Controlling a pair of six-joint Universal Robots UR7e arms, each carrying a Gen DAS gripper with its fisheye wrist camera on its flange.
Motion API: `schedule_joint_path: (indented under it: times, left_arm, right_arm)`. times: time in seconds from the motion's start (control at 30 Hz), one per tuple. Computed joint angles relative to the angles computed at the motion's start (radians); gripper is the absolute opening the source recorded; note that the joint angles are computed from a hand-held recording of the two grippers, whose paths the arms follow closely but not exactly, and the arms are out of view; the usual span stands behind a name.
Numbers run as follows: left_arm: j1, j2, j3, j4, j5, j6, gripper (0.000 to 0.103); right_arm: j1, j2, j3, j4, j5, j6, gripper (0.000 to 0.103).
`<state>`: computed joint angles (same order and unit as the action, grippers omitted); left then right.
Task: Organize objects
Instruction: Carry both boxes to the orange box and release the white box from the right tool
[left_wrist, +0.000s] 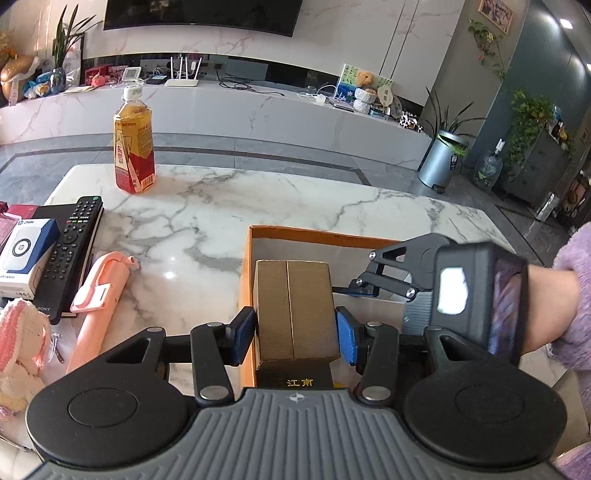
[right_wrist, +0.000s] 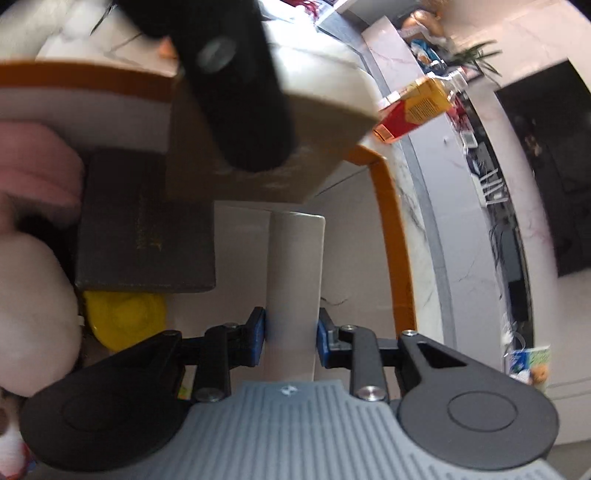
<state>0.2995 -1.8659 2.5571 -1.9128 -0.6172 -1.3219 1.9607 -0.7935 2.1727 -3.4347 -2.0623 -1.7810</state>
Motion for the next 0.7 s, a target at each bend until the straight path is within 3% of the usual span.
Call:
schedule_joint_path:
  times: [0.17, 0.3, 0.43, 0.57, 0.7]
  left_arm:
    - [-0.013, -0.007, 0.0, 0.016, 0.01, -0.012, 0.054]
    - [-0.012, -0.012, 0.0, 0.016, 0.008, -0.012, 0.054]
    - [-0.009, -0.011, -0.002, 0.016, 0.003, -0.012, 0.054]
    - [-0.009, -0.007, -0.004, 0.019, 0.003, -0.02, 0.054]
    - [-0.007, 0.002, -0.006, 0.015, 0.002, -0.018, 0.054]
  right_arm:
    - [-0.018, 0.038, -0.01, -0.051, 0.014, -0.077, 0.03]
    - [-0.039, 0.053, 0.017, -0.117, 0.068, -0.186, 0.03]
    - [-0.042, 0.042, 0.022, -0.114, 0.074, -0.202, 0.031]
    - [-0.035, -0.024, 0.016, 0.008, 0.05, -0.137, 0.044]
    - [-0.012, -0.093, -0.036, 0.256, -0.037, 0.056, 0.054]
